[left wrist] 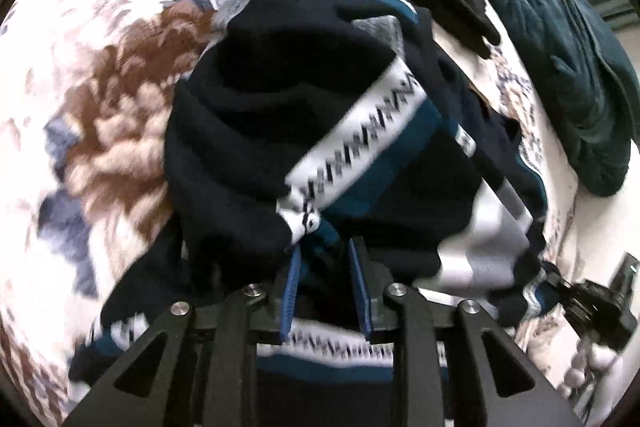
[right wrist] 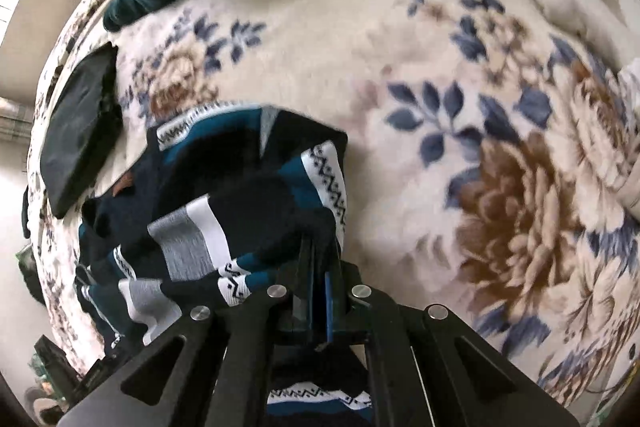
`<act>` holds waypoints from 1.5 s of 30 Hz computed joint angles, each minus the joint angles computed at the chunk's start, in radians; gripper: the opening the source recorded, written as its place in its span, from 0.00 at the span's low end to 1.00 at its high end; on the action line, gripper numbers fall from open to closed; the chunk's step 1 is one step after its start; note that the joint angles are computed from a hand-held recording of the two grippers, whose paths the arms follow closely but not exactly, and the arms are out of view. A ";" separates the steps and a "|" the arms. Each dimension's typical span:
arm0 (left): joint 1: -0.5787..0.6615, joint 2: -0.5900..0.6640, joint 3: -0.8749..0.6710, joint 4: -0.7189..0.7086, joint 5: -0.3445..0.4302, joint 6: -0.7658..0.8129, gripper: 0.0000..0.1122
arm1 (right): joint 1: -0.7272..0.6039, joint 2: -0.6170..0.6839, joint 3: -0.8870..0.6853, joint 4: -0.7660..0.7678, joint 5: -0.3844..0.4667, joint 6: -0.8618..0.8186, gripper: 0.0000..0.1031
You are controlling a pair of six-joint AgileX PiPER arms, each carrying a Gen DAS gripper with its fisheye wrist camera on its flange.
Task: Fold small clothes
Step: 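Fold the hem toward the collar with both grippers and lower it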
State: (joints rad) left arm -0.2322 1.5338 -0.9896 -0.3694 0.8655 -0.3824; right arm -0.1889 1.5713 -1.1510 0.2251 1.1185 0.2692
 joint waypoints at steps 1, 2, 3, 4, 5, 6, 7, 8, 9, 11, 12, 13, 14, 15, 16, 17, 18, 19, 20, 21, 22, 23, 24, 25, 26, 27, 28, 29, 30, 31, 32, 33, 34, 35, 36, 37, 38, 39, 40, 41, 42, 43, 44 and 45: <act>0.000 -0.028 0.006 -0.005 0.023 0.000 0.20 | -0.008 0.015 -0.009 0.007 0.028 -0.013 0.09; -0.002 -0.055 0.012 -0.005 0.047 -0.006 0.20 | -0.013 0.020 -0.015 -0.001 0.048 -0.001 0.11; -0.008 -0.082 0.012 0.009 0.077 -0.025 0.20 | -0.002 0.018 -0.029 -0.026 0.069 0.029 0.13; -0.009 -0.107 0.012 0.019 0.101 -0.037 0.20 | 0.003 0.003 -0.036 -0.035 0.073 0.036 0.23; -0.007 -0.125 0.010 0.027 0.122 -0.045 0.20 | 0.022 -0.008 -0.049 -0.052 0.077 0.056 0.31; 0.000 -0.141 0.001 0.047 0.147 -0.063 0.20 | 0.051 -0.023 -0.072 -0.072 0.085 0.078 0.43; 0.012 -0.150 -0.013 0.063 0.165 -0.074 0.20 | 0.067 -0.033 -0.089 -0.067 0.087 0.076 0.46; 0.019 -0.150 -0.024 0.070 0.168 -0.075 0.22 | 0.093 -0.040 -0.109 -0.067 0.083 0.076 0.46; 0.032 -0.144 -0.042 0.077 0.166 -0.075 0.32 | 0.135 -0.039 -0.141 -0.074 0.088 0.073 0.46; 0.064 -0.112 -0.076 0.068 0.129 -0.045 0.58 | 0.233 -0.013 -0.203 -0.092 0.091 0.092 0.46; 0.079 -0.068 -0.107 0.057 0.104 -0.011 0.70 | 0.273 0.013 -0.232 -0.068 0.093 0.067 0.46; 0.086 -0.033 -0.121 0.045 0.078 0.020 0.71 | 0.310 0.047 -0.255 -0.021 0.088 0.047 0.46; 0.090 0.026 -0.151 0.046 0.056 0.053 0.71 | 0.334 0.082 -0.268 0.034 0.083 0.015 0.46; 0.083 0.073 -0.177 0.070 0.047 0.053 0.71 | 0.359 0.130 -0.282 0.100 0.083 -0.028 0.46; 0.088 0.128 -0.199 0.072 0.036 0.087 0.71 | 0.391 0.199 -0.305 0.154 0.088 -0.078 0.46; 0.090 0.176 -0.222 0.083 0.039 0.109 0.71 | 0.405 0.243 -0.314 0.193 0.089 -0.115 0.46; 0.089 0.219 -0.245 0.110 0.043 0.115 0.71 | 0.422 0.301 -0.326 0.239 0.091 -0.143 0.46; 0.097 0.247 -0.256 0.110 0.041 0.147 0.71 | 0.443 0.355 -0.345 0.245 0.091 -0.140 0.46; 0.104 0.265 -0.265 0.110 0.043 0.169 0.71 | 0.462 0.392 -0.358 0.211 0.078 -0.118 0.46; 0.114 0.267 -0.267 0.097 0.048 0.184 0.71 | 0.482 0.424 -0.362 0.137 0.054 -0.086 0.45; 0.121 0.259 -0.270 0.082 0.062 0.193 0.71 | 0.489 0.442 -0.362 0.075 0.030 -0.045 0.44; 0.122 0.242 -0.272 0.082 0.076 0.194 0.71 | 0.486 0.436 -0.353 0.052 0.002 0.005 0.44; 0.117 0.209 -0.266 0.095 0.090 0.184 0.71 | 0.470 0.422 -0.344 0.070 -0.004 0.031 0.44; 0.109 0.166 -0.251 0.108 0.097 0.175 0.71 | 0.456 0.403 -0.325 0.100 -0.010 0.028 0.44; 0.095 0.124 -0.231 0.124 0.097 0.163 0.71 | 0.457 0.368 -0.301 0.103 -0.024 0.047 0.45; 0.082 0.099 -0.217 0.136 0.097 0.157 0.71 | 0.467 0.328 -0.283 0.094 -0.033 0.049 0.45; 0.062 0.074 -0.194 0.153 0.103 0.145 0.71 | 0.477 0.283 -0.255 0.110 -0.049 0.039 0.45; 0.047 0.062 -0.173 0.166 0.105 0.138 0.71 | 0.490 0.248 -0.229 0.129 -0.063 0.027 0.45; 0.028 0.052 -0.141 0.181 0.107 0.126 0.71 | 0.509 0.217 -0.197 0.155 -0.079 0.008 0.45; 0.007 0.048 -0.105 0.204 0.110 0.099 0.71 | 0.523 0.198 -0.163 0.205 -0.094 -0.024 0.45; -0.004 0.040 -0.070 0.215 0.109 0.082 0.71 | 0.545 0.192 -0.137 0.238 -0.098 -0.055 0.45; -0.008 0.024 -0.024 0.208 0.100 0.075 0.71 | 0.569 0.185 -0.098 0.261 -0.119 -0.058 0.45; -0.015 0.001 0.018 0.213 0.088 0.060 0.71 | 0.594 0.192 -0.069 0.262 -0.122 -0.056 0.45; -0.025 -0.028 0.053 0.224 0.079 0.045 0.71 | 0.618 0.190 -0.042 0.264 -0.130 -0.032 0.45; -0.032 -0.053 0.073 0.230 0.076 0.035 0.71 | 0.637 0.190 -0.009 0.259 -0.143 -0.017 0.45; -0.037 -0.072 0.086 0.231 0.074 0.030 0.71 | 0.650 0.180 0.029 0.250 -0.162 -0.009 0.45; -0.041 -0.083 0.092 0.234 0.080 0.023 0.71 | 0.666 0.163 0.064 0.241 -0.180 0.000 0.45; -0.045 -0.090 0.095 0.234 0.084 0.020 0.71 | 0.675 0.151 0.091 0.235 -0.200 0.003 0.45; -0.046 -0.094 0.095 0.235 0.090 0.021 0.71 | 0.679 0.133 0.120 0.233 -0.217 -0.001 0.45; -0.047 -0.097 0.092 0.236 0.098 0.020 0.71 | 0.677 0.128 0.130 0.238 -0.218 -0.004 0.45; -0.047 -0.099 0.083 0.236 0.111 0.018 0.71 | 0.678 0.122 0.135 0.239 -0.215 -0.003 0.45; -0.034 -0.106 0.062 0.235 0.141 0.023 0.71 | 0.675 0.117 0.128 0.237 -0.198 0.004 0.44; -0.026 -0.118 0.056 0.230 0.151 0.025 0.71 | 0.660 0.107 0.122 0.232 -0.180 0.010 0.44; -0.015 -0.140 0.047 0.225 0.163 0.031 0.71 | 0.647 0.087 0.112 0.222 -0.157 0.020 0.45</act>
